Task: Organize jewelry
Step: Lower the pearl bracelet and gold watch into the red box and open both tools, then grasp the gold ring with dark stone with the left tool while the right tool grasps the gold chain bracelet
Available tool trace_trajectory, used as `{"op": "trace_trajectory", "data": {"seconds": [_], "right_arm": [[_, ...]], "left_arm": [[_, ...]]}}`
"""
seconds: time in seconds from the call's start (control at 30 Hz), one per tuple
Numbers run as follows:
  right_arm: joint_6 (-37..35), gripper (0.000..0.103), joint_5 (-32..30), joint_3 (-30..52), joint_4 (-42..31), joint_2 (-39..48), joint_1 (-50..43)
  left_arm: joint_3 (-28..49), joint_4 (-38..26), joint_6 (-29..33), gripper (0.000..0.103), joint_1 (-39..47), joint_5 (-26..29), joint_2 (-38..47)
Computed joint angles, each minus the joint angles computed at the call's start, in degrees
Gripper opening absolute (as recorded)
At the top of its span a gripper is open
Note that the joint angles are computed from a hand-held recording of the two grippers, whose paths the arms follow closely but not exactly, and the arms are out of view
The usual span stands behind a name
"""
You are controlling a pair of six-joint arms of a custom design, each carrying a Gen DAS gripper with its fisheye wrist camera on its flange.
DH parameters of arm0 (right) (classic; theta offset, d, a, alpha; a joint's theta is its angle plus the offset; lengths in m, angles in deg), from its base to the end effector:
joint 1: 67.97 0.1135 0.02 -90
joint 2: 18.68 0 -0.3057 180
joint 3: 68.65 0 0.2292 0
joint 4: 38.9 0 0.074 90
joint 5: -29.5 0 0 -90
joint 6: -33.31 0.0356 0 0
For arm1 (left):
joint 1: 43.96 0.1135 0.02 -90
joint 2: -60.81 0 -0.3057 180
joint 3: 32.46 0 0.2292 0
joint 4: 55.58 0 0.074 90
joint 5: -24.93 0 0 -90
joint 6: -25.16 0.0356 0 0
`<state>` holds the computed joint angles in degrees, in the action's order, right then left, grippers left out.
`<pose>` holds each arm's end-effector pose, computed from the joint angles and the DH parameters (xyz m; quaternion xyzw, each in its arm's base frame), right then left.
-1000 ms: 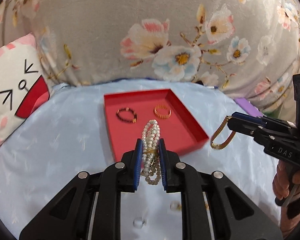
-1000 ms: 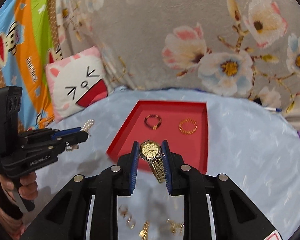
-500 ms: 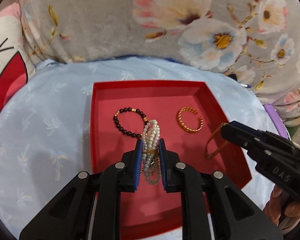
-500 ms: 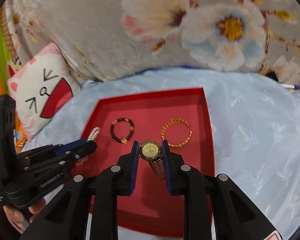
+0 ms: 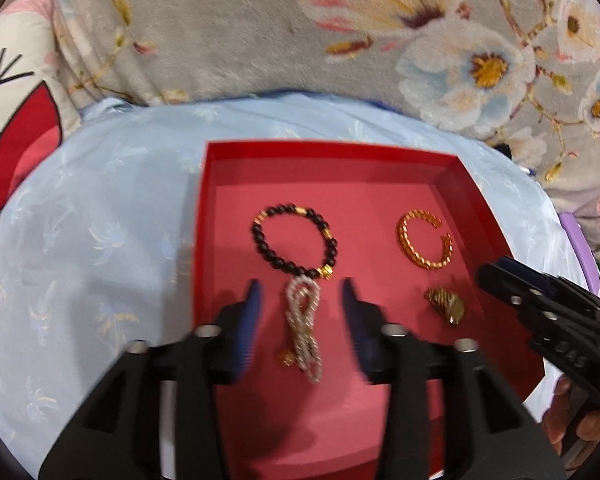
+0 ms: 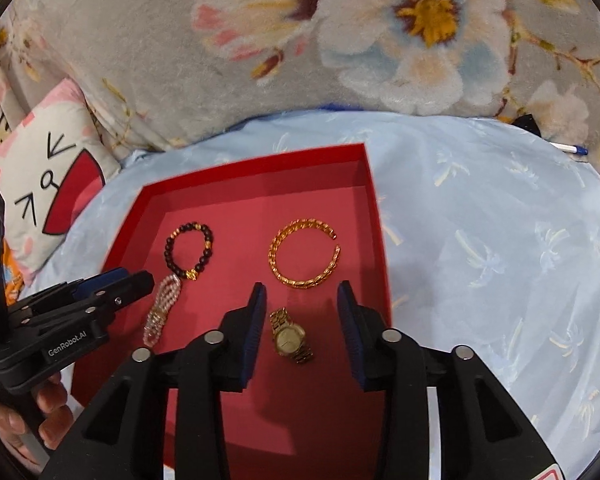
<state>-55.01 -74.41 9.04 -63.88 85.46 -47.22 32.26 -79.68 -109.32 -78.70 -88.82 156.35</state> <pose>0.3407 0.1382 0.2230 -0.1946 0.9174 0.1759 0.2993 0.2609 -0.1635 0.2131 -0.1410 0.9245 -0.0369 0.3523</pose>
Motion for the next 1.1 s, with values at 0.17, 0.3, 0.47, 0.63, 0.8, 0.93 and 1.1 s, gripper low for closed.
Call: {"op": "trace_trajectory", "data": {"seconds": [0.17,0.3,0.47,0.63,0.8,0.93,1.1], "right_arm": [[0.0,0.044,-4.4,-4.6,-0.1,-7.7,-3.9],[-2.7,0.05,-8.4,-11.6,-0.8,-16.5,-7.7],[-8.3,0.05,-11.8,-22.2,-3.7,-28.0,-12.9],[-13.6,0.05,-12.6,-33.0,-6.3,-39.0,-18.2],[-18.3,0.05,-12.4,-40.8,-9.7,-47.4,-22.5],[-20.1,0.05,-11.8,-44.5,-12.2,-52.6,-22.8],[-18.8,0.05,-9.4,-46.6,-13.7,-57.0,-18.5]], "left_arm": [[-2.1,-2.6,-0.7,0.058,-3.0,-5.1,-6.9],[-4.3,-10.2,-5.7,0.066,-11.7,-13.8,-13.7],[-6.6,-23.6,-22.5,0.071,-25.5,-21.1,-16.8],[-7.5,-36.1,-45.4,0.071,-40.1,-22.5,-10.7],[-7.9,-36.6,-59.5,0.071,-51.0,-19.0,-2.5],[-5.3,-36.2,-63.4,0.071,-55.1,-17.5,3.6],[0.4,-38.3,-64.1,0.071,-57.8,-19.5,8.5]]}}
